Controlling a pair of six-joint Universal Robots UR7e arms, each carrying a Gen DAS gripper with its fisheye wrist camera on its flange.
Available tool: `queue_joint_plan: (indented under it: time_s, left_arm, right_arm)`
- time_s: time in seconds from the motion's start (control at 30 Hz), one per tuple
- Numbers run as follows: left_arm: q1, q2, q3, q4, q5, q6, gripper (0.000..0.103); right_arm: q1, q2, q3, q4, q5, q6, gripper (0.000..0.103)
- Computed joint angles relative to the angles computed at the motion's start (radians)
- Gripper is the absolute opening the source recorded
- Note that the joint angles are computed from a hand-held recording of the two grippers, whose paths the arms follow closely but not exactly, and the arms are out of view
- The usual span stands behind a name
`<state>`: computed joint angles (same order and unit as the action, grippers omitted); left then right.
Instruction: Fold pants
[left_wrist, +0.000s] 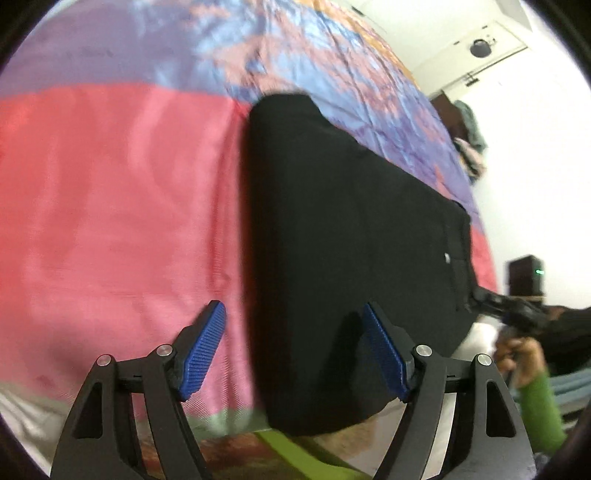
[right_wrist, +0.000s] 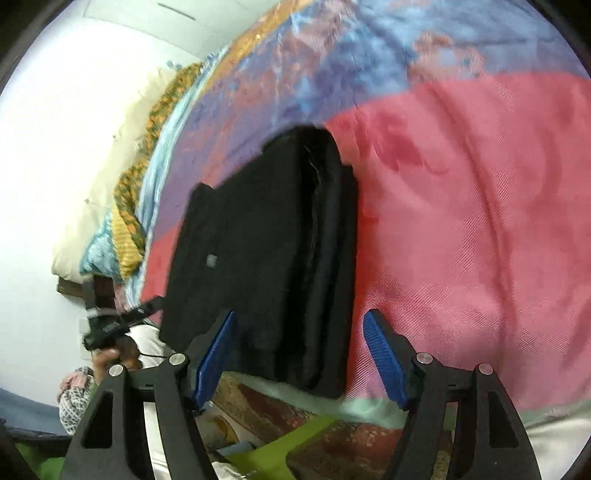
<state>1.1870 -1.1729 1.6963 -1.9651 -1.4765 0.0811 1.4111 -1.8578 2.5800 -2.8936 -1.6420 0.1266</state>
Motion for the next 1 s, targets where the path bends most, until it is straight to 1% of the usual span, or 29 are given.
queue_joint_plan:
  time_s: [0.03,0.1,0.13,0.17,0.2,0.23,0.27,0.3,0.33,0.37,0.4,0.43,0.53,0.63,0.7,0.8,0.83,0.87,0.9,0.93,0.97,1.0]
  left_arm:
    - [0.001,0.008,0.0,0.002,-0.005,0.0,0.08]
    - [0.005,0.027,0.001,-0.008,-0.032,0.016,0.082]
    - [0.005,0.035,-0.001,-0.009,-0.045,0.019,0.082]
    - [0.005,0.043,-0.004,-0.005,-0.058,0.014,0.079]
    - [0.007,0.051,-0.01,0.003,-0.083,0.007,0.072]
    - [0.0,0.054,-0.01,0.005,-0.08,-0.004,0.059]
    - [-0.013,0.046,-0.001,-0.004,-0.059,-0.001,0.045]
    - [-0.019,0.041,-0.001,-0.01,-0.058,0.013,0.035]
    - [-0.024,0.033,-0.002,-0.015,-0.068,0.028,0.024]
    - [-0.031,0.023,-0.002,-0.021,-0.076,0.039,0.022]
    - [-0.04,0.014,-0.005,-0.029,-0.085,0.047,0.022]
    - [-0.048,0.009,-0.014,-0.038,-0.097,0.055,0.022]
    - [-0.074,0.018,-0.064,-0.065,-0.104,0.079,0.022]
    - [-0.086,0.055,-0.152,-0.092,-0.087,0.112,0.022]
    - [-0.087,0.099,-0.229,-0.121,-0.077,0.132,0.022]
    - [-0.088,0.16,-0.305,-0.159,-0.063,0.153,0.023]
    - [-0.09,0.183,-0.32,-0.18,-0.04,0.171,0.024]
    - [-0.09,0.204,-0.324,-0.199,-0.01,0.186,0.027]
    - [-0.09,0.237,-0.331,-0.209,0.053,0.186,0.033]
    - [-0.088,0.262,-0.335,-0.208,0.098,0.174,0.047]
    - [-0.084,0.288,-0.336,-0.191,0.16,0.147,0.05]
    - [-0.076,0.318,-0.339,-0.158,0.233,0.107,0.049]
  right_arm:
    - [-0.027,0.02,0.002,-0.017,0.055,-0.001,0.071]
    - [-0.059,0.057,-0.004,-0.032,0.125,-0.005,0.073]
    - [-0.066,0.077,-0.015,-0.022,0.141,-0.014,0.074]
    - [-0.07,0.097,-0.028,-0.006,0.146,-0.029,0.074]
    - [-0.069,0.103,-0.034,0.004,0.145,-0.036,0.073]
    - [-0.059,0.11,-0.044,0.017,0.132,-0.039,0.067]
    - [-0.039,0.114,-0.055,0.032,0.107,-0.045,0.063]
    - [-0.016,0.116,-0.064,0.04,0.08,-0.052,0.054]
    - [0.018,0.117,-0.069,0.039,0.048,-0.057,0.048]
    - [0.048,0.12,-0.076,0.033,0.026,-0.057,0.046]
    - [0.073,0.123,-0.084,0.024,0.016,-0.056,0.041]
    - [0.09,0.124,-0.099,0.023,0.02,-0.061,0.039]
    - [0.176,0.179,-0.178,0.012,-0.003,-0.064,0.038]
    - [0.239,0.25,-0.282,0.002,-0.04,-0.089,0.037]
    - [0.255,0.296,-0.356,-0.008,-0.052,-0.124,0.037]
    - [0.24,0.354,-0.448,-0.035,-0.039,-0.159,0.037]
    - [0.232,0.381,-0.477,-0.049,-0.04,-0.165,0.038]
    - [0.218,0.398,-0.495,-0.052,-0.035,-0.169,0.038]
    - [0.198,0.414,-0.506,-0.057,-0.027,-0.166,0.038]
    - [0.176,0.437,-0.518,-0.06,-0.037,-0.15,0.04]
    - [0.157,0.454,-0.523,-0.054,-0.07,-0.131,0.041]
    - [0.143,0.481,-0.537,-0.032,-0.14,-0.09,0.044]
